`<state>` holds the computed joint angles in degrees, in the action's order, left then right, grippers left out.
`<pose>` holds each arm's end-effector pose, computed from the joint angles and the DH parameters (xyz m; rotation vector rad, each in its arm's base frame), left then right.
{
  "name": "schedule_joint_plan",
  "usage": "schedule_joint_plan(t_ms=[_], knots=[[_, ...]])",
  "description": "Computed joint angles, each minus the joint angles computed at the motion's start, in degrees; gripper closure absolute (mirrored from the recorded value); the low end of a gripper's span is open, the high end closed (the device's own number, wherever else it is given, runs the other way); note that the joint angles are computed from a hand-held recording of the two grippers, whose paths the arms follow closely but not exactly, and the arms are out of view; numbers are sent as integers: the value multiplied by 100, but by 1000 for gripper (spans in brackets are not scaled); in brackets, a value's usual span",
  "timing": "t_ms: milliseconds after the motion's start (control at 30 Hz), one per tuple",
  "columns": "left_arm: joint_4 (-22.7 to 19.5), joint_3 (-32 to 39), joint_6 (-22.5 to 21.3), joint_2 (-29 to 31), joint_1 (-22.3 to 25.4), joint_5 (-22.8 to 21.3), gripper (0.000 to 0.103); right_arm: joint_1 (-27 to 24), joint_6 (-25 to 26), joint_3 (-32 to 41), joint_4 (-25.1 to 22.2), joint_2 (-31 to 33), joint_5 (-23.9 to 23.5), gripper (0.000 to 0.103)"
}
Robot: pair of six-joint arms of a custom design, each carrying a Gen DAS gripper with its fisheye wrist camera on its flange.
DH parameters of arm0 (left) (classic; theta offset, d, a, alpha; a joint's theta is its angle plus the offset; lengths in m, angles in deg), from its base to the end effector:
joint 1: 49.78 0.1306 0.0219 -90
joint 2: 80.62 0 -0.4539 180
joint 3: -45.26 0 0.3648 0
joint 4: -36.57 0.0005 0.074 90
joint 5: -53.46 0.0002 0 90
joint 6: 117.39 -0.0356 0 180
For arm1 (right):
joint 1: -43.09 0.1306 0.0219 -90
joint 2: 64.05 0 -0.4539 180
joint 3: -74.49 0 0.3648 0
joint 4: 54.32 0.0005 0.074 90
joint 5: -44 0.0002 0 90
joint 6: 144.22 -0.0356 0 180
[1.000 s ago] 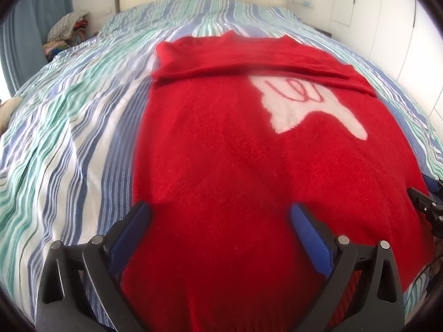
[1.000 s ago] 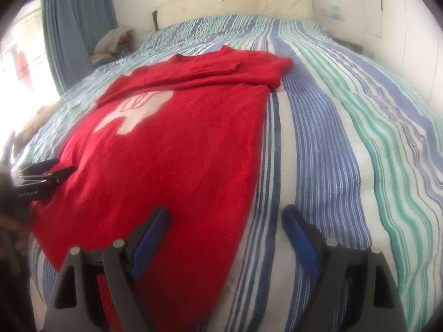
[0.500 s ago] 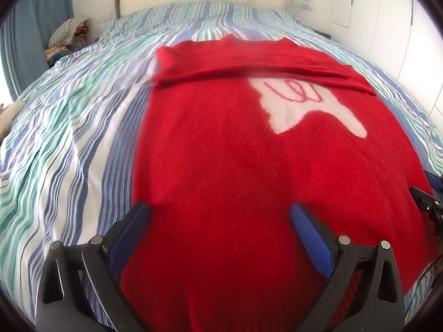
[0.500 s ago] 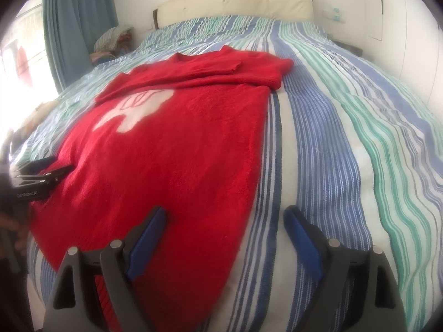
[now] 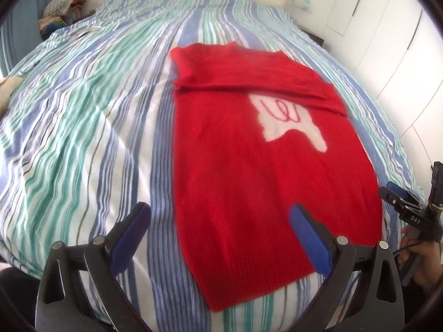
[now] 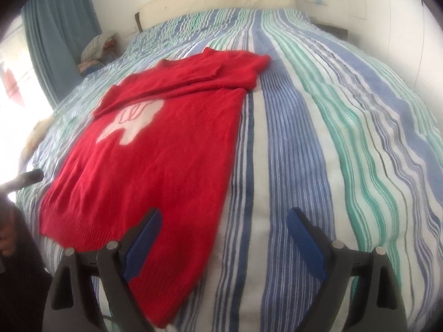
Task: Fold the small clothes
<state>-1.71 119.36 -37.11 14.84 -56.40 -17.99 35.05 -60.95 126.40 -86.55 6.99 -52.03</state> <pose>0.4547 -0.0647 0.3565 0.4792 2.5343 -0.4017 0.2849 -0.0370 0.3547 0.2716 2.4491 0.1199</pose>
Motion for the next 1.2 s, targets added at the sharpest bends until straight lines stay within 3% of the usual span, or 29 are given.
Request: schedule_joint_plan(t_ms=[100,233,300,400,500,567,667,800,867,900,967,1000,1067,1100,1200], knots=[[-509,203,102,-12,95,241,3,-68,-86,88,-30,-111,-124,13],[-1051,455,375,6,269,453,2,-483,280,407,-386,-523,-669,13],[-1186,430,430,91,306,391,2,-816,746,667,-928,-631,-1132,13],[-1328,265,368,283,184,57,4,-1120,1344,1059,-2184,-395,-1769,13],[-1285,42,280,295,-3,-199,8,-1236,1002,941,-2736,-201,-2557,16],[-1182,-83,259,226,-95,-390,8,-1159,702,698,-2716,-87,-2914,21],[-1135,-151,363,218,-84,-433,8,-750,178,365,-2382,-60,-2589,29],[-1126,-167,527,257,10,-324,7,-437,-480,50,-1736,-52,-2709,42],[-1170,-167,483,260,-3,-315,8,-359,-706,-8,-1521,-23,-2660,46],[-1233,-150,401,268,10,-287,9,-353,-758,-29,-1474,-3,-2667,52],[-1340,-109,354,315,-5,-237,22,-355,-707,6,-1516,49,-2624,77],[-1406,-82,360,333,12,-154,35,-350,-645,23,-1551,47,-2563,98],[-1611,5,305,367,143,205,68,-460,-528,87,-1643,52,-2641,98],[-1712,41,265,388,214,429,94,-497,-519,103,-1654,23,-2699,98],[-1739,66,205,284,239,557,98,-530,-485,196,-1718,-72,-2761,98]])
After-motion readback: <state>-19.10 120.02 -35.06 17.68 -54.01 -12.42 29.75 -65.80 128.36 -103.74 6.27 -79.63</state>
